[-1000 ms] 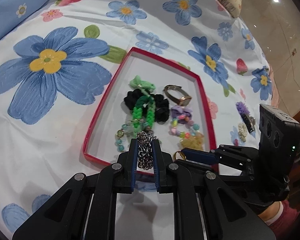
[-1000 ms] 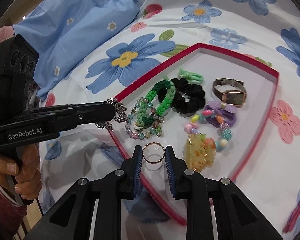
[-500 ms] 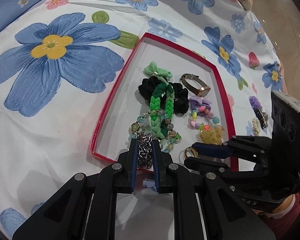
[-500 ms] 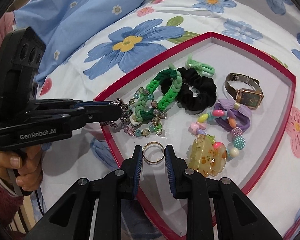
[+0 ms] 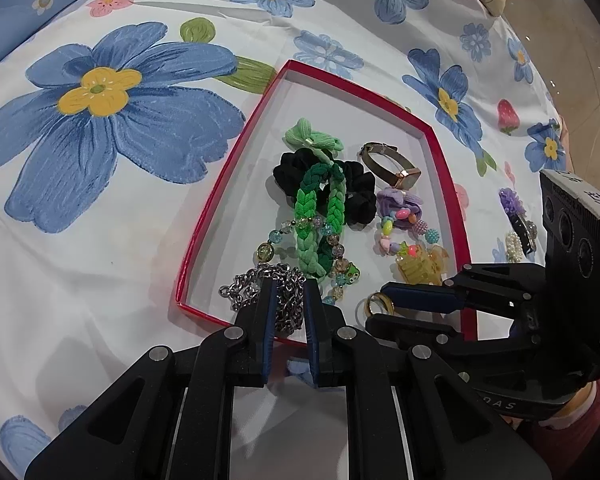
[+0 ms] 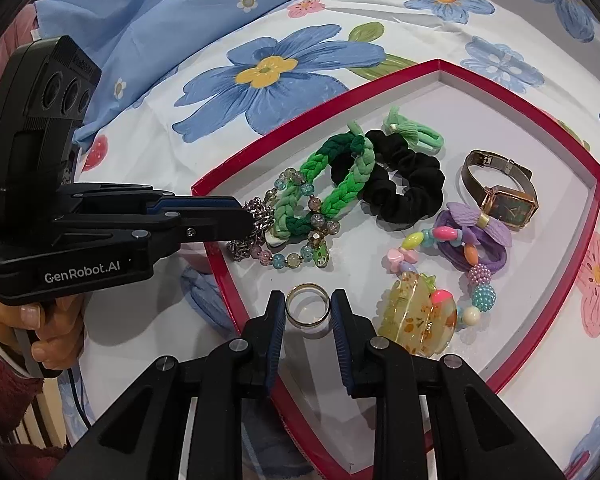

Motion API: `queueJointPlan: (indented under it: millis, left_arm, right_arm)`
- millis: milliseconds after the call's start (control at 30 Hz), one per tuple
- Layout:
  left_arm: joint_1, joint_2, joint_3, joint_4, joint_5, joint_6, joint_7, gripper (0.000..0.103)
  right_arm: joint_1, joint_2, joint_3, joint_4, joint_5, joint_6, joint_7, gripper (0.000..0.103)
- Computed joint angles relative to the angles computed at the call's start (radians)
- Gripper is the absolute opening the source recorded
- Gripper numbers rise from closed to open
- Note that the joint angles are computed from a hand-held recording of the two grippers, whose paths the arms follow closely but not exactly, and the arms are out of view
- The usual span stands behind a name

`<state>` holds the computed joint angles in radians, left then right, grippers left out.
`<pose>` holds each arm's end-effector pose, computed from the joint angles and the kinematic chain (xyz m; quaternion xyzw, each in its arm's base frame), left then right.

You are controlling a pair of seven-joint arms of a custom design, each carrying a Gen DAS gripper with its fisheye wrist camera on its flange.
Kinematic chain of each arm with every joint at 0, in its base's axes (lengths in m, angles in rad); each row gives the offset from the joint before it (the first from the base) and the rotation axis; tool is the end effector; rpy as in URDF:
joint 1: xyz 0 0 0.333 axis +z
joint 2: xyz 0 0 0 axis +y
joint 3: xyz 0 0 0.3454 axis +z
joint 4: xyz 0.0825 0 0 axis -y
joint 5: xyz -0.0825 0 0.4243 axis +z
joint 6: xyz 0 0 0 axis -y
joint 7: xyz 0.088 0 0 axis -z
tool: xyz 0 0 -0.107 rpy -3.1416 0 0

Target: Organize jewelry

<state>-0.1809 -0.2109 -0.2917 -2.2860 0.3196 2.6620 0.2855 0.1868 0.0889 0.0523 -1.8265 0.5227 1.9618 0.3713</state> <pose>0.4852 -0.2662 0.5079 -0.8316 0.4603 -0.2893 0.1134 0.6103 0.1814 0.5097 -0.9570 0.1566 0.0519 0.2388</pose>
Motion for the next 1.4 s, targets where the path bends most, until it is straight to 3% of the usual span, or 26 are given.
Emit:
queueJointPlan:
  millis: [600, 733, 833, 1000, 1133, 1267, 1400]
  left_arm:
    - [0.009, -0.024, -0.006, -0.016, 0.006, 0.016, -0.033, 0.012]
    - [0.017, -0.045, -0.017, -0.015, 0.023, 0.005, -0.05, 0.013]
    - [0.024, -0.06, -0.031, -0.014, 0.043, -0.009, -0.079, 0.021]
    - [0.039, -0.1, -0.059, -0.03, 0.088, -0.033, -0.17, 0.05]
    - [0.036, -0.126, -0.073, -0.043, 0.095, -0.037, -0.214, 0.056]
    - [0.042, -0.148, -0.101, -0.044, 0.12, -0.071, -0.283, 0.074]
    - [0.049, -0.171, -0.142, -0.032, 0.176, -0.115, -0.363, 0.08]
  right_arm:
    - [0.002, 0.003, 0.001, 0.009, -0.013, -0.009, 0.008, 0.025]
    - [-0.009, -0.018, -0.007, -0.015, 0.022, 0.013, 0.005, 0.032]
    - [-0.027, -0.034, -0.021, -0.022, 0.074, -0.004, -0.006, 0.034]
    - [-0.062, -0.063, -0.051, -0.033, 0.179, -0.027, 0.003, 0.04]
    - [-0.099, -0.072, -0.078, -0.037, 0.278, -0.072, 0.005, 0.042]
    - [-0.121, -0.082, -0.091, -0.05, 0.342, -0.083, 0.008, 0.044]
    - [-0.14, -0.103, -0.105, -0.079, 0.414, -0.087, 0.008, 0.055]
